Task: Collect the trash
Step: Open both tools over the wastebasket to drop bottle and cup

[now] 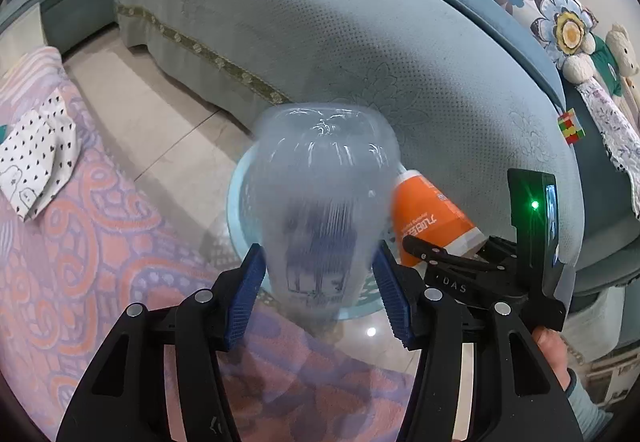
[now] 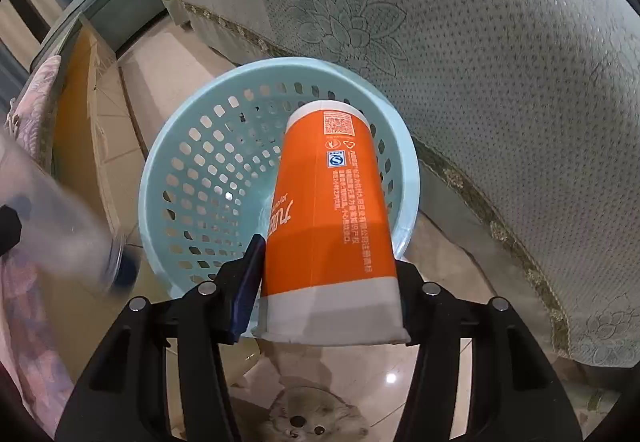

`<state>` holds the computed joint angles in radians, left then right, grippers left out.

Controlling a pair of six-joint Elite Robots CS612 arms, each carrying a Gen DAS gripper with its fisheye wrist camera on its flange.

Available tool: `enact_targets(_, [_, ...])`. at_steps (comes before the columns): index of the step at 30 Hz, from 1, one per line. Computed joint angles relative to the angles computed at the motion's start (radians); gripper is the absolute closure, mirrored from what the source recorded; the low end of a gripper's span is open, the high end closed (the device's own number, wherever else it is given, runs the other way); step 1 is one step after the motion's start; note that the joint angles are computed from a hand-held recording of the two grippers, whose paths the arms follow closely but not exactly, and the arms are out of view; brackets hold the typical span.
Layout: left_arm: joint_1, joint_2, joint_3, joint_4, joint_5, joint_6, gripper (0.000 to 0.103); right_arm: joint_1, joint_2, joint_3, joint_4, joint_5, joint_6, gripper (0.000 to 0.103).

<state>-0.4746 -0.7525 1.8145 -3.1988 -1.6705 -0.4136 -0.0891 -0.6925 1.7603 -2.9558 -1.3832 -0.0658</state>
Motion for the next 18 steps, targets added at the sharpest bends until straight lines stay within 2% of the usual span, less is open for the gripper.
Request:
enact_targets(3, [0.003,-0.012,0.014,-0.032,0.003,-0.004,0.049,0.0,-0.005,0.008,-0.01,0.015,0.012,0.051])
enact_targets(5, [0.002,-0.019,0.021,-0.05,0.01,-0.01,0.049,-0.002,-0.016,0.024,-0.029,0.019,0.012,0.047])
enact_targets(9, [0.003,-0.036,0.044,-0.093,0.014,-0.028,0.049,0.003,-0.032,0.043,-0.06,0.028,0.005,0.047])
enact_targets(18, [0.004,-0.089,0.143,-0.203,0.061,-0.079,0.049,0.03,-0.078,0.112,-0.169,0.085,-0.11,0.047])
